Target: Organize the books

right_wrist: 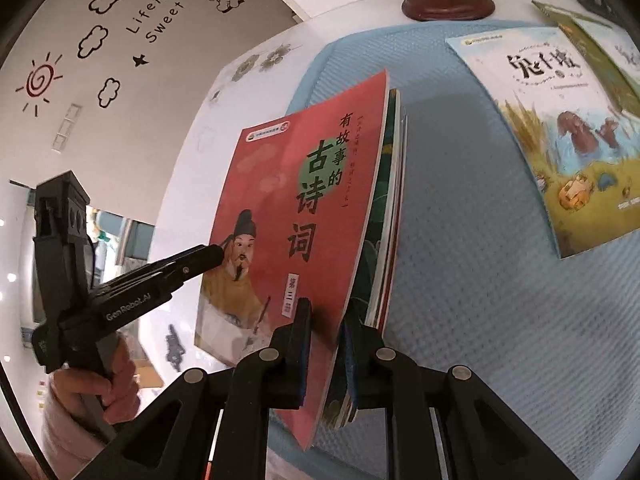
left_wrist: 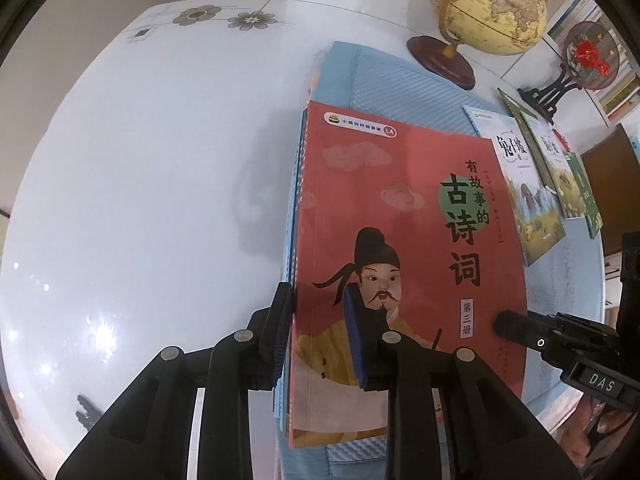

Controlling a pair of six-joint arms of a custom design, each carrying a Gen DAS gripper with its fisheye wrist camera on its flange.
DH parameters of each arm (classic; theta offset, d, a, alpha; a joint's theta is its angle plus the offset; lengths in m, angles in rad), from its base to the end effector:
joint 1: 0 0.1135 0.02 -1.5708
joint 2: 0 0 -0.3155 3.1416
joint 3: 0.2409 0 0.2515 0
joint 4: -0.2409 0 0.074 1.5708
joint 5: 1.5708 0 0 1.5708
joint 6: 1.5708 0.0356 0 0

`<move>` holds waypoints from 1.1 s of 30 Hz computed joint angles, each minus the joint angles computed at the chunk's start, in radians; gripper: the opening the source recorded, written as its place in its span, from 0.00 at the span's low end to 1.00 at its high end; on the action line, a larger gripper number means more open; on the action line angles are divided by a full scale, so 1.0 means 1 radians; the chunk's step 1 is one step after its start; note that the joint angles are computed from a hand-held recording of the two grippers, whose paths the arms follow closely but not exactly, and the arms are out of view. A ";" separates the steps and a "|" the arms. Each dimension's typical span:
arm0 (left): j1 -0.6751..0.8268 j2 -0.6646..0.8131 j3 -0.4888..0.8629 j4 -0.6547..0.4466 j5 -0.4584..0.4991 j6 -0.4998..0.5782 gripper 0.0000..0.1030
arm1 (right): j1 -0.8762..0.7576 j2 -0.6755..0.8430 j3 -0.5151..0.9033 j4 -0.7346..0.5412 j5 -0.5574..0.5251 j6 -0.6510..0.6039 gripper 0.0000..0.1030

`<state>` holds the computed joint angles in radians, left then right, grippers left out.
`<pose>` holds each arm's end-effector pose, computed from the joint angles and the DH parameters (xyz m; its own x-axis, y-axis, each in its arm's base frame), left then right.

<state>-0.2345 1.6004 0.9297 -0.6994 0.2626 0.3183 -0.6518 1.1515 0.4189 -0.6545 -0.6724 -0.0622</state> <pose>0.2698 -0.0740 0.2179 -0.8192 0.5065 -0.2690 0.5592 0.8094 -0.1792 0.1183 -0.0624 0.1828 -0.8040 0.5523 -0.2204 0.3348 0.7267 0.5998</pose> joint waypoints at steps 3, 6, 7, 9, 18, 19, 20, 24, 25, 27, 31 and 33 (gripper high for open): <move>-0.013 -0.009 -0.003 -0.003 -0.022 -0.018 0.24 | -0.003 -0.001 -0.010 0.010 0.011 0.017 0.16; -0.043 -0.017 -0.010 0.009 -0.081 -0.052 0.33 | -0.009 0.020 -0.009 0.009 0.012 0.015 0.20; -0.052 -0.026 -0.015 0.019 -0.101 -0.061 0.33 | -0.020 0.038 -0.002 -0.003 -0.001 0.001 0.27; -0.065 -0.038 -0.014 0.022 -0.118 -0.073 0.36 | -0.045 0.060 0.009 -0.020 -0.043 -0.022 0.53; -0.142 -0.119 0.057 -0.019 -0.163 -0.176 0.74 | -0.304 0.058 0.114 -0.275 -0.088 -0.338 0.73; -0.161 -0.129 0.068 -0.023 -0.166 -0.190 0.74 | -0.362 0.078 0.132 -0.311 -0.083 -0.401 0.73; -0.188 -0.140 0.082 -0.026 -0.169 -0.210 0.74 | -0.430 0.101 0.153 -0.349 -0.078 -0.471 0.73; -0.323 -0.157 0.153 -0.055 -0.192 -0.312 0.74 | -0.683 0.211 0.246 -0.483 -0.067 -0.730 0.73; -0.357 -0.154 0.167 -0.057 -0.198 -0.336 0.74 | -0.761 0.250 0.284 -0.513 -0.058 -0.800 0.73; -0.441 -0.149 0.194 -0.054 -0.219 -0.391 0.74 | -0.863 0.316 0.354 -0.542 -0.036 -0.875 0.73; -0.626 -0.070 0.272 -0.043 -0.263 -0.498 0.74 | -1.025 0.481 0.542 -0.572 -0.008 -0.957 0.73; -0.714 -0.015 0.313 -0.028 -0.273 -0.551 0.74 | -1.093 0.574 0.659 -0.578 -0.001 -0.980 0.73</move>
